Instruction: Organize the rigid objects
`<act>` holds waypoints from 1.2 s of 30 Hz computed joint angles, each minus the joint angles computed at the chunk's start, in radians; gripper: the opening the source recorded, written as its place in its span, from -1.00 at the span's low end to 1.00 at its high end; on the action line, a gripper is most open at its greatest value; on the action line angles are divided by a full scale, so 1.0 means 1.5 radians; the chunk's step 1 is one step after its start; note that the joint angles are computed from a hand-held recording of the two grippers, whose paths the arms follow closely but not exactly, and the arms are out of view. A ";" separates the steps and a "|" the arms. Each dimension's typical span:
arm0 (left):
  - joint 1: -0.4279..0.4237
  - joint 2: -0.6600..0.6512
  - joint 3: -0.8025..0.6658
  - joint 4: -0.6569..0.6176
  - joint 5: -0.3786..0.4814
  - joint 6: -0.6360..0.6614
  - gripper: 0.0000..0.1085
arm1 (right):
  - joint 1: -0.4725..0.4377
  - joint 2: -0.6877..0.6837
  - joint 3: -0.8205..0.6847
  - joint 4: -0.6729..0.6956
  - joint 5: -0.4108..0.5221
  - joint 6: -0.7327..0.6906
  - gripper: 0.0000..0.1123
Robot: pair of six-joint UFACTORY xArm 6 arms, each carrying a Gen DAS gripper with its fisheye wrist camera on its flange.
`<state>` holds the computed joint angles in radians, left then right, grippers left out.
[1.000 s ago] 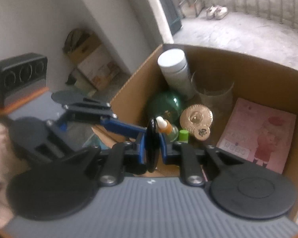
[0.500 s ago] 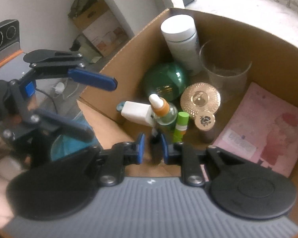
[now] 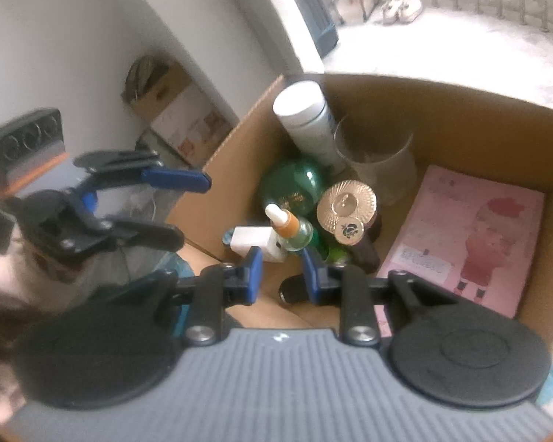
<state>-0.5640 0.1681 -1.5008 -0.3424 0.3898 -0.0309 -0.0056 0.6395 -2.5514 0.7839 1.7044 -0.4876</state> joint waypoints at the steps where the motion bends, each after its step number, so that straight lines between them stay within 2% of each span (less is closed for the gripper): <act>1: -0.002 -0.001 0.002 0.007 -0.003 -0.004 0.26 | -0.005 -0.028 0.045 0.008 -0.016 -0.006 -0.58; 7: -0.010 -0.010 0.014 0.073 -0.021 -0.049 0.33 | -0.033 -0.185 0.294 0.062 -0.118 -0.028 -0.58; 12: -0.021 -0.029 0.026 0.204 -0.021 -0.145 0.36 | -0.055 -0.348 0.543 0.142 -0.225 -0.051 -0.53; 14: -0.028 -0.041 0.034 0.240 -0.024 -0.177 0.45 | -0.063 -0.419 0.640 0.163 -0.269 -0.054 -0.48; 20: -0.050 -0.099 0.075 0.377 -0.026 -0.310 0.69 | -0.083 -0.630 0.881 0.234 -0.392 -0.067 -0.33; 22: -0.063 -0.123 0.094 0.444 -0.021 -0.374 0.77 | -0.080 -0.705 0.945 0.228 -0.439 -0.071 -0.18; 25: -0.085 -0.155 0.119 0.537 0.001 -0.465 0.82 | -0.072 -0.812 1.033 0.215 -0.504 -0.054 -0.13; 27: -0.096 -0.170 0.134 0.607 0.014 -0.534 0.82 | -0.048 -0.864 1.077 0.184 -0.573 -0.035 -0.12; 29: -0.106 -0.182 0.151 0.713 0.028 -0.628 0.82 | -0.024 -0.888 1.099 0.125 -0.638 0.002 -0.11; 32: -0.133 -0.171 0.140 0.877 0.141 -0.761 0.82 | 0.012 -0.864 1.114 0.032 -0.754 0.059 -0.11; 33: -0.134 -0.160 0.137 0.895 0.163 -0.782 0.82 | 0.021 -0.840 1.114 -0.021 -0.792 0.106 -0.07; 34: -0.129 -0.150 0.137 0.889 0.163 -0.789 0.82 | 0.028 -0.802 1.107 -0.082 -0.827 0.162 0.04; 36: -0.103 -0.119 0.134 0.835 0.135 -0.782 0.82 | 0.030 -0.725 1.079 -0.164 -0.847 0.238 0.15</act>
<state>-0.7180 -0.0101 -1.3003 0.9104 0.5918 -1.2042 0.0400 -0.4477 -0.9325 0.5384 0.4344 -0.1299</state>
